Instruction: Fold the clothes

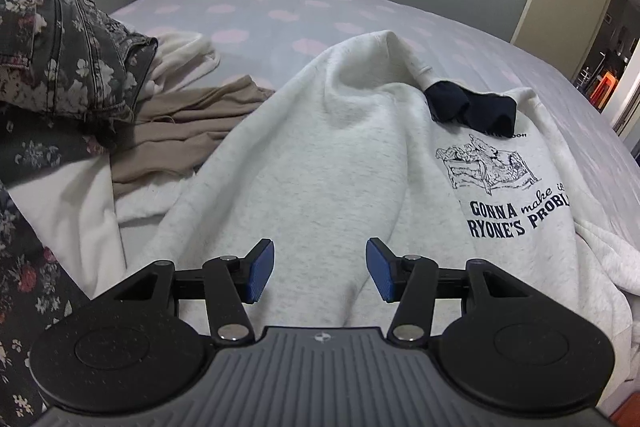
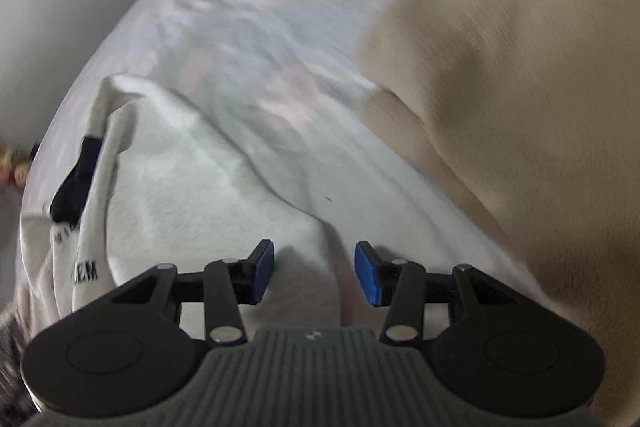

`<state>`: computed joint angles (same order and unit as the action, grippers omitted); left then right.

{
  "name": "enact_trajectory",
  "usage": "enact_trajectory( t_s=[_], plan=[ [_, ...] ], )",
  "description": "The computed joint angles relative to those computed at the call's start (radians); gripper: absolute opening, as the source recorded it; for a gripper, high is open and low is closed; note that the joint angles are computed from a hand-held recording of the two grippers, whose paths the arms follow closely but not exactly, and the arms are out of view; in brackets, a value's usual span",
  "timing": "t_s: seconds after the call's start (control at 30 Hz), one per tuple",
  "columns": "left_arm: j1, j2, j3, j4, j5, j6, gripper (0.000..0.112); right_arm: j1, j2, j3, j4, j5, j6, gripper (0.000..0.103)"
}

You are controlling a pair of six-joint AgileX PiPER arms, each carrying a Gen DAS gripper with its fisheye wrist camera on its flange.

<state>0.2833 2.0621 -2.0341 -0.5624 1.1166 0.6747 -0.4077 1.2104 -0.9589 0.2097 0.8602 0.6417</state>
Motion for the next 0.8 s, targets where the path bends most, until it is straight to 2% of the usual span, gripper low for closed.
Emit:
enact_trajectory(
  t_s=[0.07, 0.13, 0.17, 0.23, 0.4, 0.47, 0.6, 0.8],
  plan=[
    [0.0, 0.0, 0.004, -0.003, 0.0, 0.004, 0.049, -0.053, -0.007, 0.03, 0.115, -0.017, -0.089, 0.032],
    [0.0, 0.006, -0.003, -0.003, 0.006, -0.001, 0.049, -0.089, -0.019, 0.054, 0.238, -0.034, -0.217, 0.026],
    [-0.002, 0.009, -0.006, 0.0, 0.008, -0.006, 0.049, -0.085, -0.027, 0.056, 0.249, -0.043, -0.237, 0.017],
    [-0.006, 0.014, -0.012, 0.009, 0.01, -0.016, 0.049, -0.053, -0.046, 0.056, 0.211, -0.067, -0.211, 0.008],
    [-0.009, 0.015, -0.007, -0.001, 0.017, 0.002, 0.049, 0.069, -0.083, 0.005, -0.007, -0.083, -0.07, 0.007],
    [-0.008, 0.027, -0.02, -0.003, 0.029, 0.0, 0.049, 0.102, -0.073, -0.049, -0.087, -0.051, -0.037, 0.007],
    [-0.002, 0.061, -0.068, -0.01, 0.06, -0.032, 0.049, 0.102, -0.006, -0.257, -0.154, 0.074, -0.092, 0.007],
    [-0.004, 0.088, -0.107, -0.025, 0.081, -0.038, 0.049, 0.113, 0.224, -0.781, -0.325, 0.354, -0.22, 0.006]
  ],
)
